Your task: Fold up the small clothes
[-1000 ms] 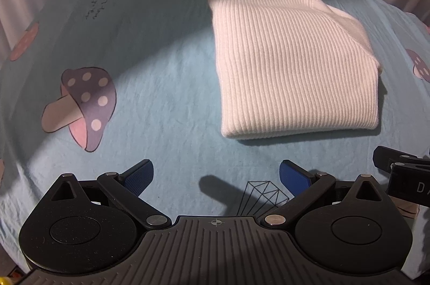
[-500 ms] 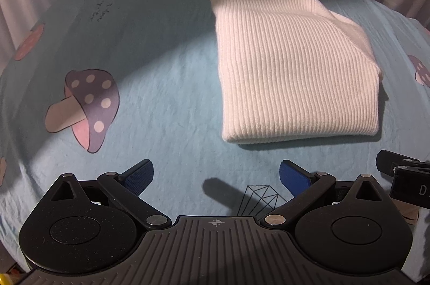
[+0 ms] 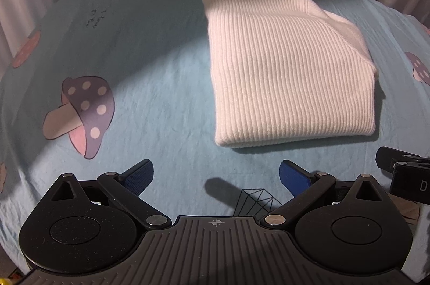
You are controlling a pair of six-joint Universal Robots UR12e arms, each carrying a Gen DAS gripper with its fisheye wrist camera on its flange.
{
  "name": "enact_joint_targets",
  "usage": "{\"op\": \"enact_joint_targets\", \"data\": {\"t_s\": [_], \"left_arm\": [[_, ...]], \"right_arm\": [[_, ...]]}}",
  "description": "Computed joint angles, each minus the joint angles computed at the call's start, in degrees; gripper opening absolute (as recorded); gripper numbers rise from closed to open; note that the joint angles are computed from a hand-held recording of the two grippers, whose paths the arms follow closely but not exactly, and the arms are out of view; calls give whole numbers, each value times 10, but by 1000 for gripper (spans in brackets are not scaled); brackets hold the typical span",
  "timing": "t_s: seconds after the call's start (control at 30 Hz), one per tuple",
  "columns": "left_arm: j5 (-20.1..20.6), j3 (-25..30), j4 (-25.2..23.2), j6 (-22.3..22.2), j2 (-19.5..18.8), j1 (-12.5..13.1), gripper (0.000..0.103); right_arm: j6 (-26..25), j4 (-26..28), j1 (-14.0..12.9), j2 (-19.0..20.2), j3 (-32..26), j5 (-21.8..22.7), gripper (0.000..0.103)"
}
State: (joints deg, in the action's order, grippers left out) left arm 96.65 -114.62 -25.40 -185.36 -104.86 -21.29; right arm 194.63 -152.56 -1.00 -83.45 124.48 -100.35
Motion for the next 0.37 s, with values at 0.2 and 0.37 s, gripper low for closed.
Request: {"op": "enact_joint_targets", "data": {"t_s": [0.2,0.37], "left_arm": [[6,-3,10,12,-1,-4,102],[6,0,7,20,-2,-7,102]], "right_arm": [[5,3,1,2,-2,-3,99],[7,4,1,3,-3,-7,99]]}}
